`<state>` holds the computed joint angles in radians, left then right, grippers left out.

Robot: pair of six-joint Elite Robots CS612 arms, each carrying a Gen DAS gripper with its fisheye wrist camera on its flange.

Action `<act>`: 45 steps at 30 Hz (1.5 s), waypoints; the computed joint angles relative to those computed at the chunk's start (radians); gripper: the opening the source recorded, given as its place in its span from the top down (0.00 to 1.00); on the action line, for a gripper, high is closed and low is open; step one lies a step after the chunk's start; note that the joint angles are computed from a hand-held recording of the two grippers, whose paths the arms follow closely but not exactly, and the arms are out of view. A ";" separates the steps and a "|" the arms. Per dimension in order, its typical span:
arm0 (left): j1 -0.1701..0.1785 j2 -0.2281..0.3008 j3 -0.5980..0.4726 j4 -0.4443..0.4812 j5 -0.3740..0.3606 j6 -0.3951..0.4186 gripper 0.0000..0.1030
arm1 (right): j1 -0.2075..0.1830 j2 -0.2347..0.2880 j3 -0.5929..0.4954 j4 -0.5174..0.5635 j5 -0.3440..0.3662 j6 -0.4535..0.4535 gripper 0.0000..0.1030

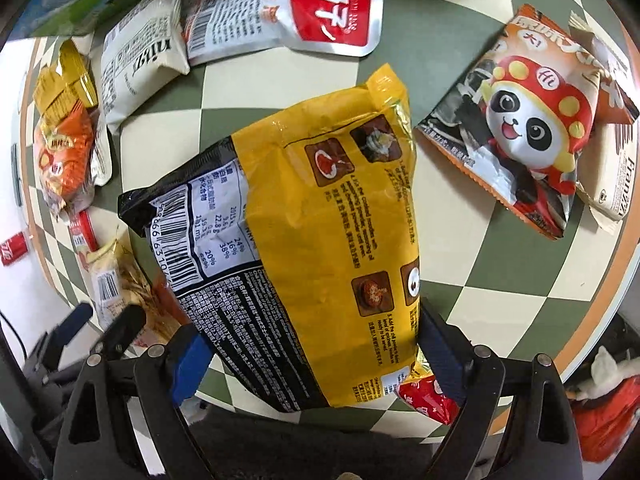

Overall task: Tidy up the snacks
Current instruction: 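Grasp the clear pastry bag with the left tool while the right tool grasps the yellow-black bag, then carry both bags into the cardboard box and open both tools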

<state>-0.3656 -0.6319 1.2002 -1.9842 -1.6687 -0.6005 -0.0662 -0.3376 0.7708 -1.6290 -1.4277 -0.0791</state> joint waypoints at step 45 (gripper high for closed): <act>-0.019 0.061 -0.420 -0.038 0.103 0.290 0.56 | -0.022 -0.417 0.464 -0.514 0.333 0.304 0.14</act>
<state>-0.3844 -0.5706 0.7802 -2.0219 -1.5660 -0.3108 -0.0881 -0.7541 1.2347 -2.1427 -1.0947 0.2251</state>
